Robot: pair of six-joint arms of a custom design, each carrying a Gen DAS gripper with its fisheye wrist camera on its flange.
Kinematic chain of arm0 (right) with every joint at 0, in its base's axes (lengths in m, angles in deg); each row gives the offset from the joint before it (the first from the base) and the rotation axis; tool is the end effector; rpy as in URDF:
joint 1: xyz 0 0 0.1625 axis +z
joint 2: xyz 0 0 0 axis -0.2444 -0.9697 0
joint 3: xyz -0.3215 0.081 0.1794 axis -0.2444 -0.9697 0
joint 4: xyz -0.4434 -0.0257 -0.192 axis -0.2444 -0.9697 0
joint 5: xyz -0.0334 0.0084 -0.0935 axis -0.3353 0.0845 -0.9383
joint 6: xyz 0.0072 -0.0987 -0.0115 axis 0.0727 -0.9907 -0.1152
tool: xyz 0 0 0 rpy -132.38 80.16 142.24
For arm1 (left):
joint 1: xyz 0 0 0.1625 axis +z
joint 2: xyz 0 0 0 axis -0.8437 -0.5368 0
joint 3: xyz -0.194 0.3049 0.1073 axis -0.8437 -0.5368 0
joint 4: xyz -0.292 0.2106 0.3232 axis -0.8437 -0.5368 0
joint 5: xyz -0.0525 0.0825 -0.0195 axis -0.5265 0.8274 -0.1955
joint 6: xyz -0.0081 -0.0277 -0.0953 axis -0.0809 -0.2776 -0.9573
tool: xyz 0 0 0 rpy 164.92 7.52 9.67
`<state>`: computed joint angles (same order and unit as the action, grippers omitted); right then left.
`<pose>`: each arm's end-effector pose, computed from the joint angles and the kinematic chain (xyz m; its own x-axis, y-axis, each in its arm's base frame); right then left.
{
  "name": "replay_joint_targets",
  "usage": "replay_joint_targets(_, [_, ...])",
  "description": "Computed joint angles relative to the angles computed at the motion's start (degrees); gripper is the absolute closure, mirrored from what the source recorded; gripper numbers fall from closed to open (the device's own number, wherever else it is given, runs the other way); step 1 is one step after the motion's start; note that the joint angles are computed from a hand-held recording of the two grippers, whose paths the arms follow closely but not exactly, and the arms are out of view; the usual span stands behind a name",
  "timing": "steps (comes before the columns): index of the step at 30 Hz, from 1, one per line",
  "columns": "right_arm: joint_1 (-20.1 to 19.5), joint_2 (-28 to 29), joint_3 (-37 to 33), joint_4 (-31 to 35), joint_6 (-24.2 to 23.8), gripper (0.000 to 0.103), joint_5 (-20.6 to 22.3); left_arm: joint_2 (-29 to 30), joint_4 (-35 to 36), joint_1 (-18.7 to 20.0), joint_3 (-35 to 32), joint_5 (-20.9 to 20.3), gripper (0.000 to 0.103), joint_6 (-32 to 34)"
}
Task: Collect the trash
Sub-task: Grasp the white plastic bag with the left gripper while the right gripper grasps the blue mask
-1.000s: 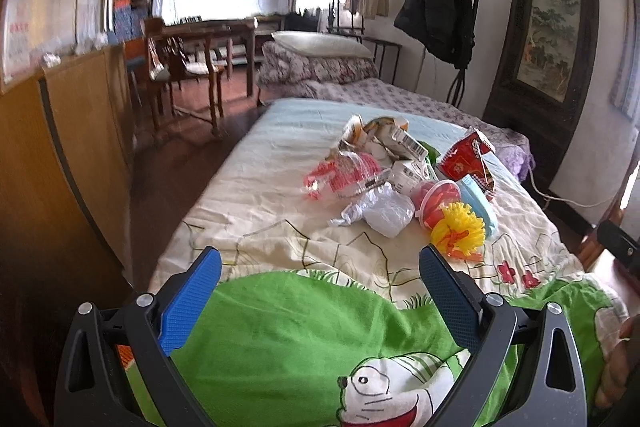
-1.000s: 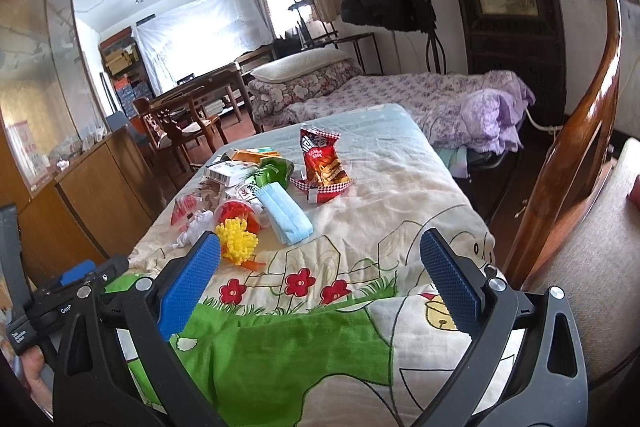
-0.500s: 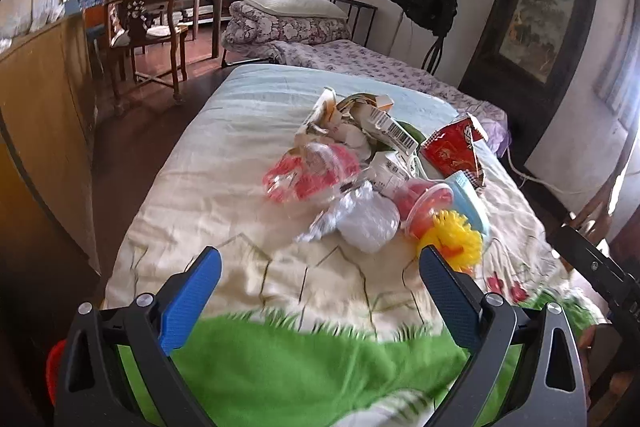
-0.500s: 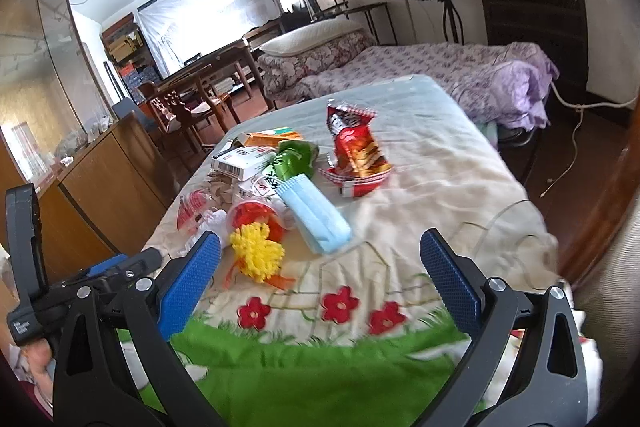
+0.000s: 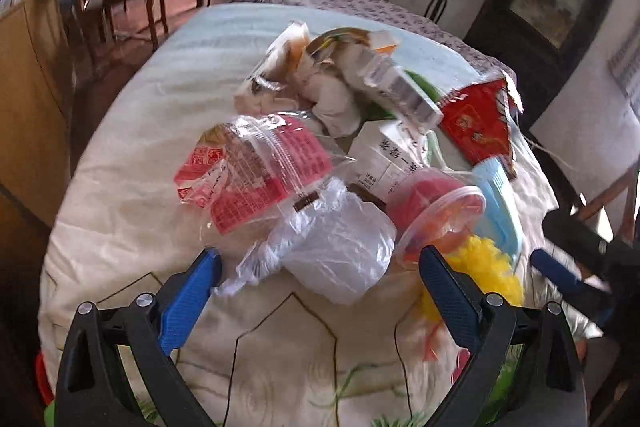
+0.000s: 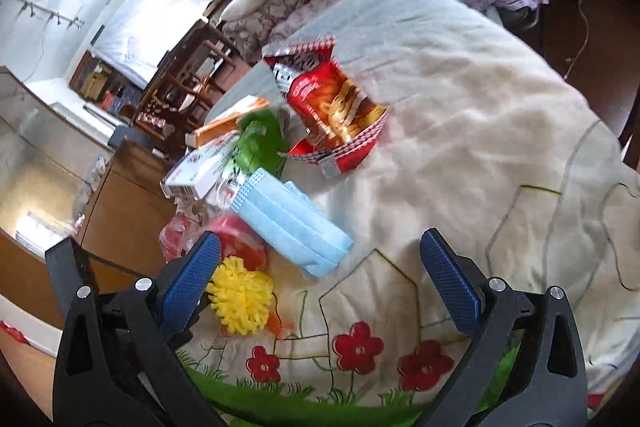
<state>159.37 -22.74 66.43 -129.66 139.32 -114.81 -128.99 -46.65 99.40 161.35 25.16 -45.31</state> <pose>0.4683 -0.2475 -0.0161 -0.9651 0.2499 0.0787 0.1177 0.6820 -0.7218 -0.0553 -0.3105 0.3965 -0.8126 0.2365 -0.5326 0.4442 0.8430 -0.3035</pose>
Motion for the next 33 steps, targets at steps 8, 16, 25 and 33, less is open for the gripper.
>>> replay_joint_targets(8, [-2.4,2.0,-3.8,3.4,-3.5,0.019,2.0,-1.2,-5.9,1.8,0.9,-7.5,0.072,6.7])
replay_joint_targets(16, [-2.7,2.6,-3.1,-4.4,-10.3,0.072,5.4,-7.9,-10.1,0.4,2.6,-12.5,0.089,9.5])
replay_joint_targets(25, [-2.1,2.9,-4.4,-1.1,-9.1,0.071,3.9,-4.1,-5.5,0.6,1.9,-6.4,0.03,2.0])
replay_joint_targets(33, [-2.4,-2.0,2.9,-1.7,-5.1,0.068,4.8,-3.2,-16.5,8.3,2.3,-13.2,0.006,2.1])
